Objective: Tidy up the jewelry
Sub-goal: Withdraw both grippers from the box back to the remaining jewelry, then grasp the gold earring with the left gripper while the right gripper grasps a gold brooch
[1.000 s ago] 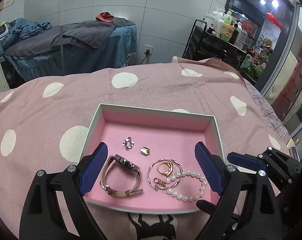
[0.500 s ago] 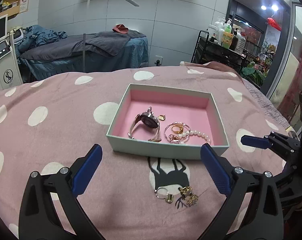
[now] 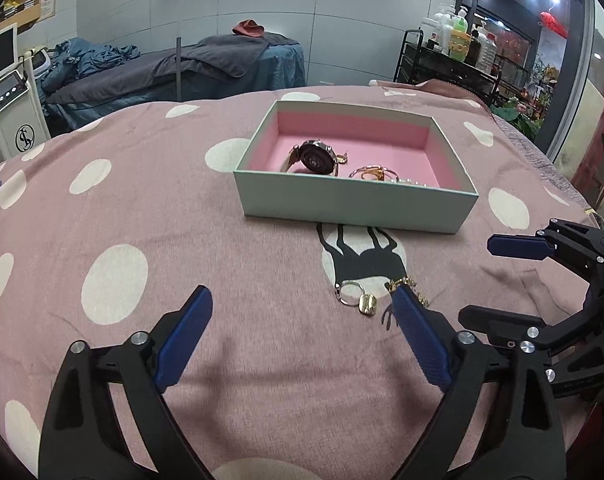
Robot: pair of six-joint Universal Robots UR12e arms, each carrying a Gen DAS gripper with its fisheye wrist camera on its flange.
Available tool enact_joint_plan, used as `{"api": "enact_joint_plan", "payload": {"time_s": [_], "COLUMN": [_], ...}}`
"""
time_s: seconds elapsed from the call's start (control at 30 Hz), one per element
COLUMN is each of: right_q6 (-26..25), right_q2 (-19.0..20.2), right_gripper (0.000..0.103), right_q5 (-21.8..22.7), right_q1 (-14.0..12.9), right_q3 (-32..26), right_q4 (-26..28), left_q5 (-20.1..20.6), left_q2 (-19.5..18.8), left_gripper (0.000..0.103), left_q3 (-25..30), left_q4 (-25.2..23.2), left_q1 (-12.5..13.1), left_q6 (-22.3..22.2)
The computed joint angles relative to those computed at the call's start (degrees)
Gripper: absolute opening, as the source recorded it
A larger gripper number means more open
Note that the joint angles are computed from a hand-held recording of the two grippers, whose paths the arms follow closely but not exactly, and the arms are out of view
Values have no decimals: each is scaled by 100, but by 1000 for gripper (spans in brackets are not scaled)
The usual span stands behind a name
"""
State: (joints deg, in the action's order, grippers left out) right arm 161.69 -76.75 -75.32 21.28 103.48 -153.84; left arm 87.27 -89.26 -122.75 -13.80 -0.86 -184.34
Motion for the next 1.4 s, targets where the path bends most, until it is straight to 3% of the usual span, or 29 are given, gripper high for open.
{"api": "enact_joint_plan", "payload": {"time_s": [0.2, 0.37, 0.63, 0.73, 1.4], "right_q6": [-239, -300, -264, -251, 98], "right_q2": [64, 150, 262, 287, 158], "right_gripper": [52, 43, 29, 18, 17], "right_q5": [9, -57, -76, -115, 31], "right_q1": [106, 173, 221, 234, 41], "right_q3": [-87, -190, -326, -347, -229], "right_q4": [372, 551, 609, 581, 470], "left_q5": [-283, -460, -499, -398, -462], "left_q2": [19, 17, -43, -92, -417], "left_gripper": [55, 41, 35, 34, 19], "left_q3": [-57, -49, 15, 65, 380], "left_q4": [-291, -440, -587, -597, -581], "left_q1": [38, 40, -57, -131, -211], "left_q6": [53, 155, 409, 509, 526]}}
